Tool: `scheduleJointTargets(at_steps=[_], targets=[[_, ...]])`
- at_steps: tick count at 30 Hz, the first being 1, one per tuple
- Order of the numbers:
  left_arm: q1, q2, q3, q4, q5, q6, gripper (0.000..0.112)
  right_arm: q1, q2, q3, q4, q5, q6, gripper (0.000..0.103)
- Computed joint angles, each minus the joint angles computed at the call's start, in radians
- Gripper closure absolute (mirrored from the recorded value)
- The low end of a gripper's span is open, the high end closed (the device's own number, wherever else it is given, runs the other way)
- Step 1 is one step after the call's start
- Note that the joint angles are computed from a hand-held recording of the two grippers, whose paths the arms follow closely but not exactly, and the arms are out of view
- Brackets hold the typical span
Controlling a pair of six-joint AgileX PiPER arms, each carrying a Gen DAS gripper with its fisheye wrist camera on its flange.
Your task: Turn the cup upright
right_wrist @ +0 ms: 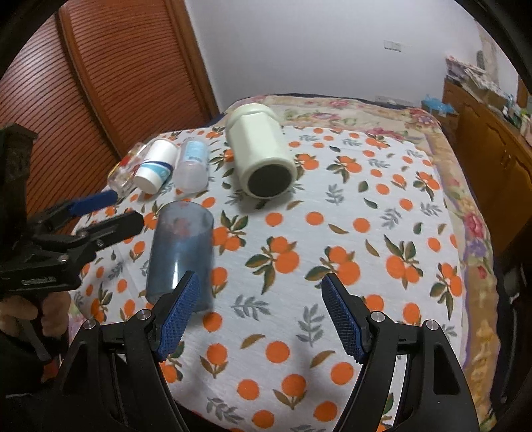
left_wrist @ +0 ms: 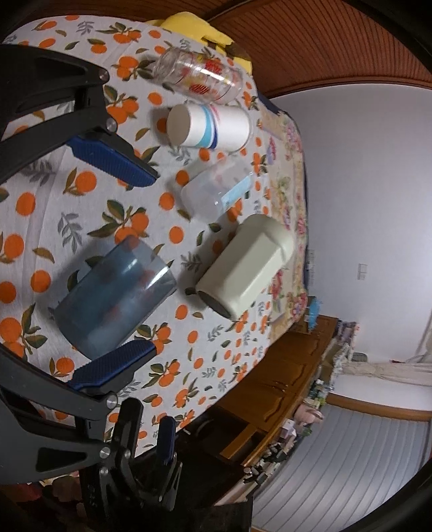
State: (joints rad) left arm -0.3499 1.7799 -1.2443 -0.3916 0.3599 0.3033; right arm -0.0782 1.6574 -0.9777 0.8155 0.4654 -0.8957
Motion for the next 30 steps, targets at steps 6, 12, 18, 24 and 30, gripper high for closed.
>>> scheduleJointTargets(at_steps=[6, 12, 18, 24, 30], targets=[[-0.008, 0.07, -0.105, 0.097, 0.128, -0.156, 0.019, -0.041, 0.002, 0.024, 0.112, 0.009, -0.099, 0.026], [0.014, 0.146, -0.21, 0.065, 0.268, -0.222, 0.019, -0.051, 0.002, 0.044, 0.179, 0.018, -0.166, 0.026], [0.026, 0.216, -0.305, 0.047, 0.375, -0.288, 0.019, -0.049, 0.002, 0.051, 0.206, 0.017, -0.2, 0.026], [0.03, 0.297, -0.434, 0.015, 0.499, -0.32, 0.019, -0.055, 0.005, 0.051, 0.217, 0.024, -0.211, 0.026], [0.042, 0.362, -0.523, -0.033, 0.58, -0.317, 0.019, -0.06, 0.006, 0.056, 0.226, 0.026, -0.221, 0.025]])
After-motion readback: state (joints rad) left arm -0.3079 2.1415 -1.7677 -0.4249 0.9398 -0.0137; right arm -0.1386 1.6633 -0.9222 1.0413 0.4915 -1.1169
